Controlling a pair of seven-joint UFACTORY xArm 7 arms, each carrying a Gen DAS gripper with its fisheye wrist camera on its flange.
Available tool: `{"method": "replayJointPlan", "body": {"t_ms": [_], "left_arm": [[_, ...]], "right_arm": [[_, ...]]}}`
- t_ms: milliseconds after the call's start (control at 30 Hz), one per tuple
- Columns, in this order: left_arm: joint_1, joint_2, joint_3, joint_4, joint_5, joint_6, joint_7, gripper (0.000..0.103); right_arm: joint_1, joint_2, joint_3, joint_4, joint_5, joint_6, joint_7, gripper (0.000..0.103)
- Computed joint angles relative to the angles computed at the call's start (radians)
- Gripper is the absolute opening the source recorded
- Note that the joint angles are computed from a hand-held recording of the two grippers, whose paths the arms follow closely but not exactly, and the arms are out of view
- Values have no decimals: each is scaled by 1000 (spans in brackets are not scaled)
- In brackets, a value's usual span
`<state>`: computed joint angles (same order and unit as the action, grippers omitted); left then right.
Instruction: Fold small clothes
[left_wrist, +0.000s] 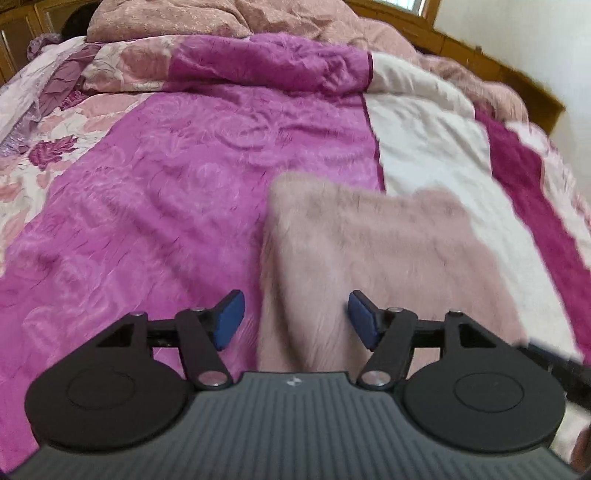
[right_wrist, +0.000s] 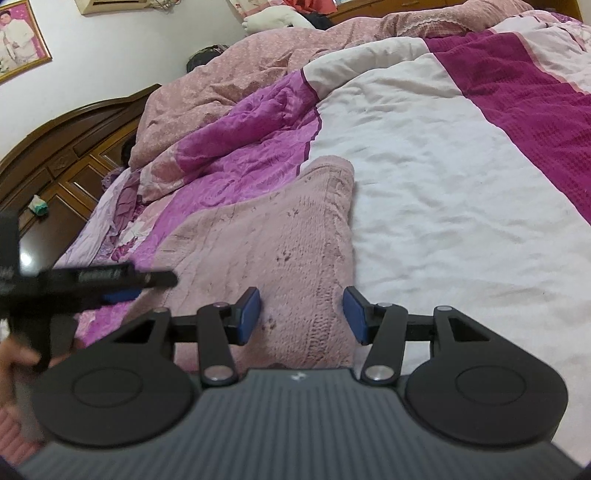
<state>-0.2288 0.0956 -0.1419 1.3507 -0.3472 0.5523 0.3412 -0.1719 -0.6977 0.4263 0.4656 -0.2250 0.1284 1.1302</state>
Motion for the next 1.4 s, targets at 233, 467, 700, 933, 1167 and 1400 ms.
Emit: {"method": "replayJointPlan", "body": {"t_ms": [233,467,700,933,1167,1400], "left_arm": [[-5,-45,32,-86,276,-61,-145,78],[9,-62,21,-63,130,2,-64,78],[28,-33,26,3,-83,127,-18,85],[46,34,19,61,-121,180,-60,90],[74,76,2,86,-220,224,-15,93],[90,78,-24,55,-385,205,89,70]], "right_arm": [[34,4,-7,15,4,11,-9,53],[83,28,-40,38,-33,121,-54,56],[109,10,-111,42,11,118,-65,73],[198,121,-240,62,92,52,-180,77],[408,228,-428,54,282,-74,-366,79],[696,300,-688,88,468,-178,-560,70]]}}
